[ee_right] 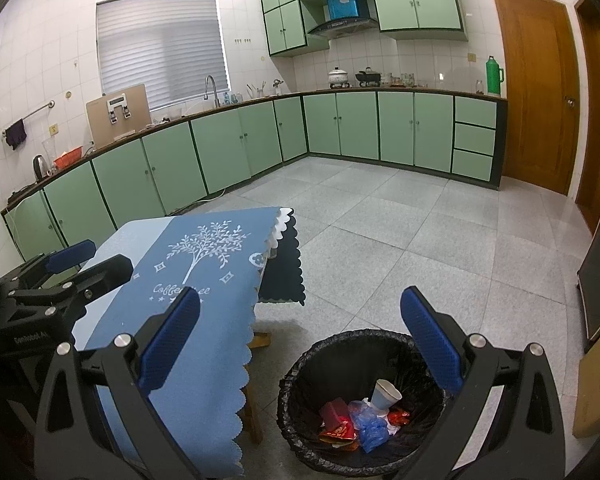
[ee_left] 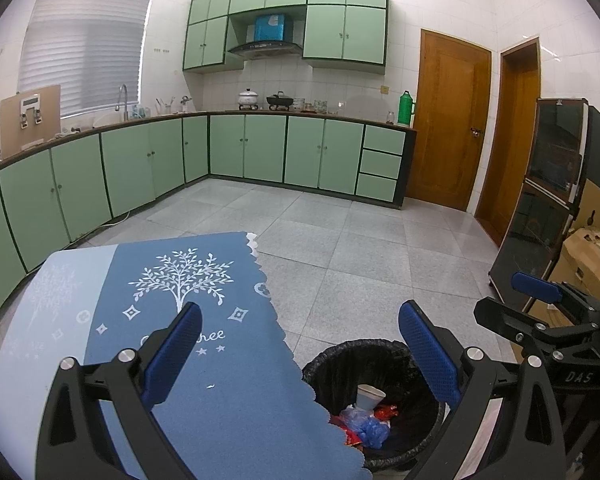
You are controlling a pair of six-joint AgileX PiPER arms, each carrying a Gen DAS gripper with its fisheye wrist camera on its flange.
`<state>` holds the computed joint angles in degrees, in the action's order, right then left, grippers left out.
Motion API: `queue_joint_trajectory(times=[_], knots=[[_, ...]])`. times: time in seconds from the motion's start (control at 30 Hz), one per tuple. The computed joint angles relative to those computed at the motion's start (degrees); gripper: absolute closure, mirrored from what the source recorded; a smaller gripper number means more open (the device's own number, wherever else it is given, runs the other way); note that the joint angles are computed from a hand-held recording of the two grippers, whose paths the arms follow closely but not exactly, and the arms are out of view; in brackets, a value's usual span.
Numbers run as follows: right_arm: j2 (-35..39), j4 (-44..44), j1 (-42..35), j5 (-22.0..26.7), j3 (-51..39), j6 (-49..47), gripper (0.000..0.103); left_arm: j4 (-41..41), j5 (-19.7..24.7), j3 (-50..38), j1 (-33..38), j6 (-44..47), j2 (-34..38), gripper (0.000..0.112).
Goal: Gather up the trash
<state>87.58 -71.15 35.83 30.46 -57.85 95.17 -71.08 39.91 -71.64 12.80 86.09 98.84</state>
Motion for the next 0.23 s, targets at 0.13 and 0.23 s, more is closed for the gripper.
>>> queue_joint_trajectory(times=[0.13, 0.23], knots=[[0.02, -0.31, -0.09, -0.18, 0.24, 0.35, 0.006, 0.82, -0.18, -0.27, -0.26, -0.82, 0.05, 0.016], [0.04, -0.58, -0.17, -0.34, 0.49, 0.65, 0.006, 0.98, -0.29, -0.37, -0.37, -1.02, 0.04, 0.016]])
